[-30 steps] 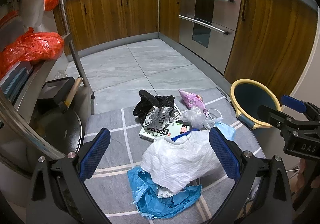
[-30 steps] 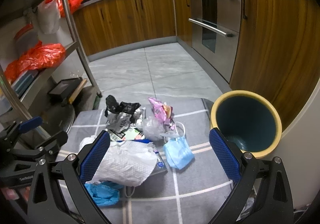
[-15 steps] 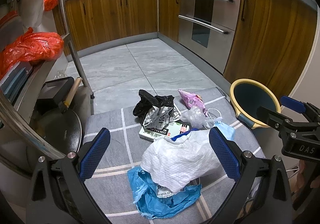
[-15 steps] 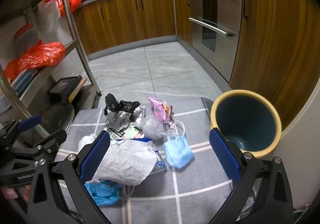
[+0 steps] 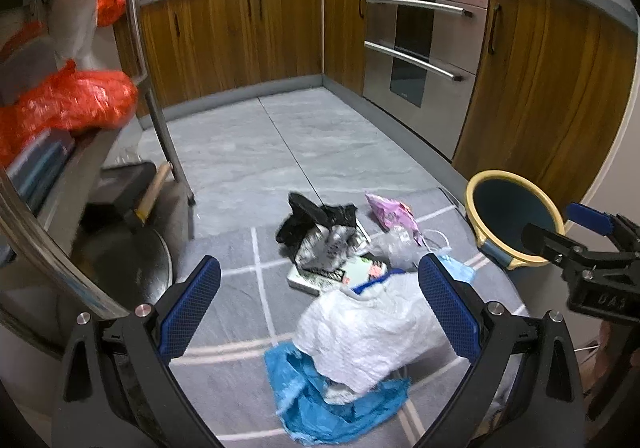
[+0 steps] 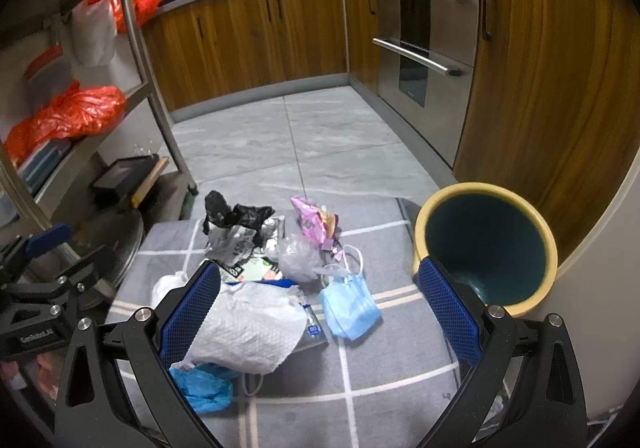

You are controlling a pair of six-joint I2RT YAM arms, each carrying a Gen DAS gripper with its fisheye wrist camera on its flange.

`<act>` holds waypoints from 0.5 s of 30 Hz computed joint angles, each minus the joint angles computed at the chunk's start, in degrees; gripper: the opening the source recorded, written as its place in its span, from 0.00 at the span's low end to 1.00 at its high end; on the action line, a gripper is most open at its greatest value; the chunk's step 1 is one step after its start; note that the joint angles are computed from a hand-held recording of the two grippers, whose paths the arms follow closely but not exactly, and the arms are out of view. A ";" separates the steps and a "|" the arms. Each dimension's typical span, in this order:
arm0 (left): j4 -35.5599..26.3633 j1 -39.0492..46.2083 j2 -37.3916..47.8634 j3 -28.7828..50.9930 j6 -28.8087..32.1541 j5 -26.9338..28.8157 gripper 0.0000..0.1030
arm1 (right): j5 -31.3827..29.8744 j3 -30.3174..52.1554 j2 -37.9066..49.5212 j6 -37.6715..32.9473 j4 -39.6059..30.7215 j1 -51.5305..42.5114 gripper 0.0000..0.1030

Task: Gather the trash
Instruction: 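Reach the right tool to the pink snack wrapper and close on it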

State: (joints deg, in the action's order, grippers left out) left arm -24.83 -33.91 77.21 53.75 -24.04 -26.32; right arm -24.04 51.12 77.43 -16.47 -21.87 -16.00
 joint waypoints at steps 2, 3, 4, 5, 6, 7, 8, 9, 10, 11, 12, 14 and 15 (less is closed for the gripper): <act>0.46 -0.33 0.75 0.57 1.73 -2.12 0.95 | -1.52 0.96 0.84 0.41 -0.02 -0.65 0.96; 0.52 0.10 1.05 0.89 2.20 -2.04 0.95 | -2.33 1.80 1.55 0.49 -0.21 -0.99 0.96; 2.13 1.17 0.89 0.51 3.22 -0.67 0.95 | -2.15 2.07 1.87 0.85 0.68 -1.14 0.96; 4.62 2.41 0.26 -0.48 4.17 1.27 0.95 | -1.47 2.22 1.95 1.15 1.57 -0.92 0.96; 7.38 3.92 -0.07 -1.25 4.73 3.36 0.95 | -0.77 2.58 2.32 1.19 2.73 -0.64 0.96; 8.39 5.14 0.35 -0.92 5.21 4.31 0.95 | -0.25 3.49 3.10 1.25 3.18 -0.28 0.96; 8.97 5.80 0.94 -0.41 5.55 4.74 0.95 | -0.14 4.28 3.82 1.33 3.29 -0.11 0.96; 10.25 6.91 1.99 0.31 6.40 5.77 0.95 | -0.24 5.42 4.86 1.55 3.26 0.05 0.96; 10.69 7.43 2.80 0.97 6.87 6.27 0.95 | -0.48 6.43 5.87 1.79 3.20 0.09 0.95; 10.51 8.01 4.11 2.23 7.23 6.62 0.95 | -1.24 7.95 7.51 2.16 2.95 0.07 0.95; 10.56 8.43 4.93 2.94 7.55 6.83 0.95 | -1.78 8.78 8.64 2.36 3.18 -0.02 0.96; 13.02 9.53 6.64 3.70 8.41 6.87 0.95 | -1.61 10.08 10.66 3.23 4.40 0.13 0.95; 14.07 10.09 7.58 4.09 8.60 6.82 0.95 | -1.13 10.71 11.60 3.53 5.01 0.37 0.95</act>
State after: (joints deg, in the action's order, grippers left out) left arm -10.76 -23.81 84.79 57.84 -15.44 -19.50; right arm -25.18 61.83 89.03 -12.94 -16.86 -15.63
